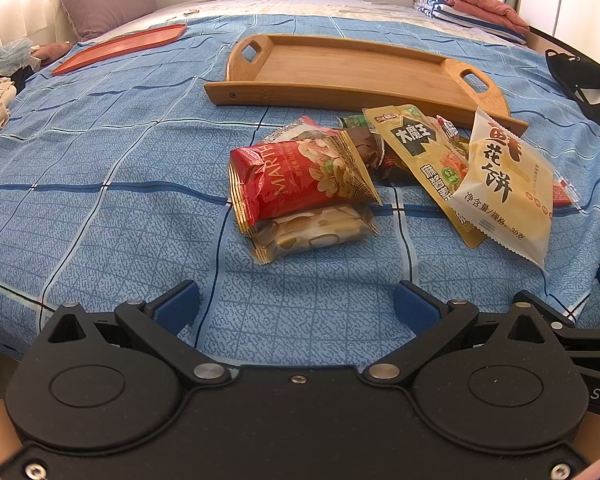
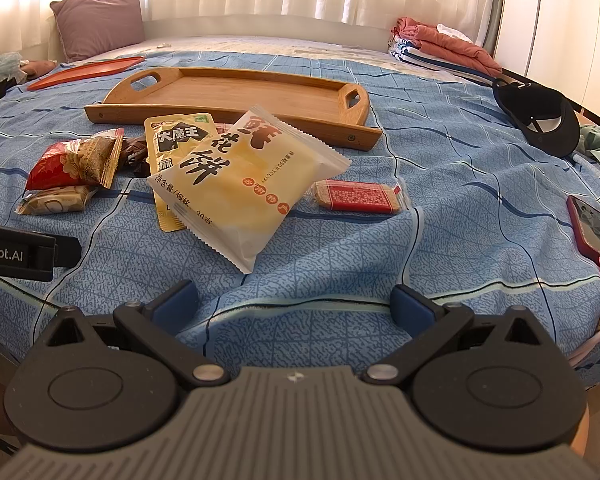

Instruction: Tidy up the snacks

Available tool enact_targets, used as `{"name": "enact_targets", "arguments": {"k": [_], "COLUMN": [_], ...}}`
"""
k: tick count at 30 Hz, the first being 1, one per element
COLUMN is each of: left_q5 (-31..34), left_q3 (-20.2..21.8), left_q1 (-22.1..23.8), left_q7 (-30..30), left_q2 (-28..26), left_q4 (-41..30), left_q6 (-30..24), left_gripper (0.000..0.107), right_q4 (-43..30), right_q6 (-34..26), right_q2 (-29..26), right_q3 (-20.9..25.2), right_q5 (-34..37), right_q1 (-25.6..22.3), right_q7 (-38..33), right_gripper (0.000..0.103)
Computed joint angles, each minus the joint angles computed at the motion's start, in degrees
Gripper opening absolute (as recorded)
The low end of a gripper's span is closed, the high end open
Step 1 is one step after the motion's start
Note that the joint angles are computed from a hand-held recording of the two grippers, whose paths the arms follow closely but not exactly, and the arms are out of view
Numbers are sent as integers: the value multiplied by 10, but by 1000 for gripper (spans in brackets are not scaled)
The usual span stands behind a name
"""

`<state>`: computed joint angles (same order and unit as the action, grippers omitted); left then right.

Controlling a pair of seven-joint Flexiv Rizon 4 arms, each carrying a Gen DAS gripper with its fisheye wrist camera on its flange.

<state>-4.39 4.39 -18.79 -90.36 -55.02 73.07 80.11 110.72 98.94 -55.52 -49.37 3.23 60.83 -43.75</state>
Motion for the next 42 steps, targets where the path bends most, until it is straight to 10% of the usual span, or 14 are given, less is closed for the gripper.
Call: {"name": "enact_targets", "arguments": {"k": [42], "left_q5": [7], "left_q3": [13], "left_q1": [-8], "left_q7": [-6], "left_q2": [-1], "left_q4": [-4], "left_q6": [0], "left_gripper": [103], "right_q4": [1], "right_q6": [13], "right_q2": [-13], "right_q3": [-7], "right_q5": [12], "right_q1": [5], "right_q7": [5], "right_gripper": [103]}}
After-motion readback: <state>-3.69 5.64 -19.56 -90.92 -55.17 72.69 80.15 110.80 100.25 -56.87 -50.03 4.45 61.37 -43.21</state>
